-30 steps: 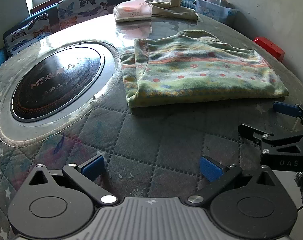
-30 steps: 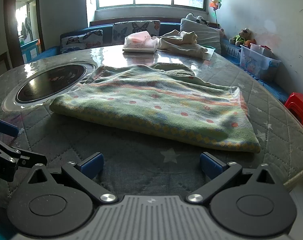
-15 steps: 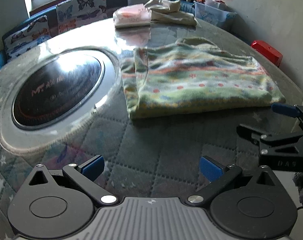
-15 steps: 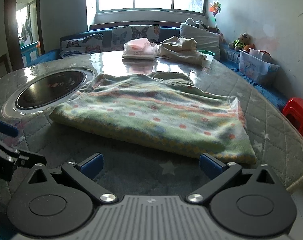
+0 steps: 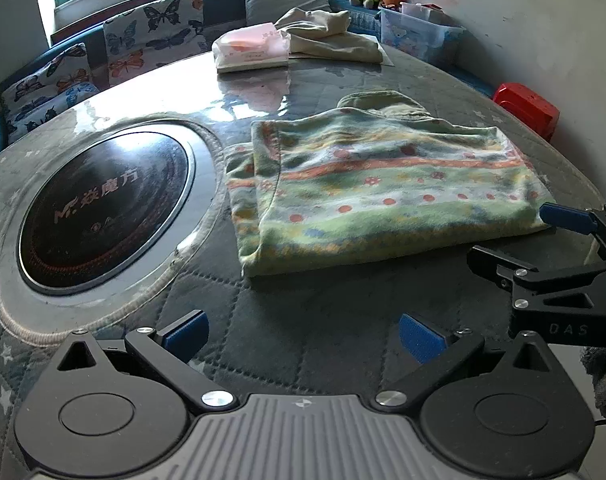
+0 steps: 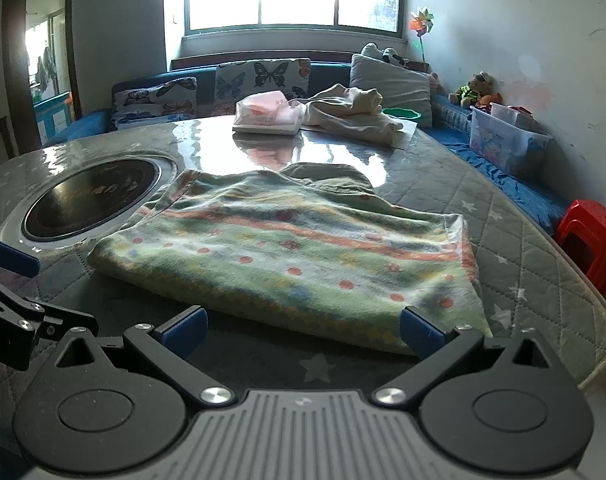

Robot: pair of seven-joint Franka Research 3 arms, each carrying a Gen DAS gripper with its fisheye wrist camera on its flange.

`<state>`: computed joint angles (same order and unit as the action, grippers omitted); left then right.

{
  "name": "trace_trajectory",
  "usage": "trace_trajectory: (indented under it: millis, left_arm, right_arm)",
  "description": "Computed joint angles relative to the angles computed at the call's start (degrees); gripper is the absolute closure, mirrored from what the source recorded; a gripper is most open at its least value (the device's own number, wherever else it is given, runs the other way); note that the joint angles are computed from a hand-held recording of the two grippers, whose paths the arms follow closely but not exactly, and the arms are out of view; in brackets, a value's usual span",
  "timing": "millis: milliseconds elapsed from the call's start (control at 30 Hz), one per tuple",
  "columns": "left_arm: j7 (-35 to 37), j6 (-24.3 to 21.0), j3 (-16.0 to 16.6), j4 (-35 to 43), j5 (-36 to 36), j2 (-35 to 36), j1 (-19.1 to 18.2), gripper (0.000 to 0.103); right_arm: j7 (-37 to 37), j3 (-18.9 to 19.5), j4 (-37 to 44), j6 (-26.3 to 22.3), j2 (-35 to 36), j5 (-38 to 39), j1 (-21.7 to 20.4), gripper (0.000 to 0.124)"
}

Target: Fold clothes

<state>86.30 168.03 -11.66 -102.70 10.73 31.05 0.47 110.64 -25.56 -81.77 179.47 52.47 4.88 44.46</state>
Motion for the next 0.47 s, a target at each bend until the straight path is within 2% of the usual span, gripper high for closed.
trace_trajectory:
  millis: [467]
  left_arm:
    - [2.8, -0.9, -1.9, 3.6, -1.7, 1.9, 0.6, 0.0]
  right_arm:
    - [2.0, -0.9, 0.2, -0.1, -0.2, 0.4, -0.1, 0.021]
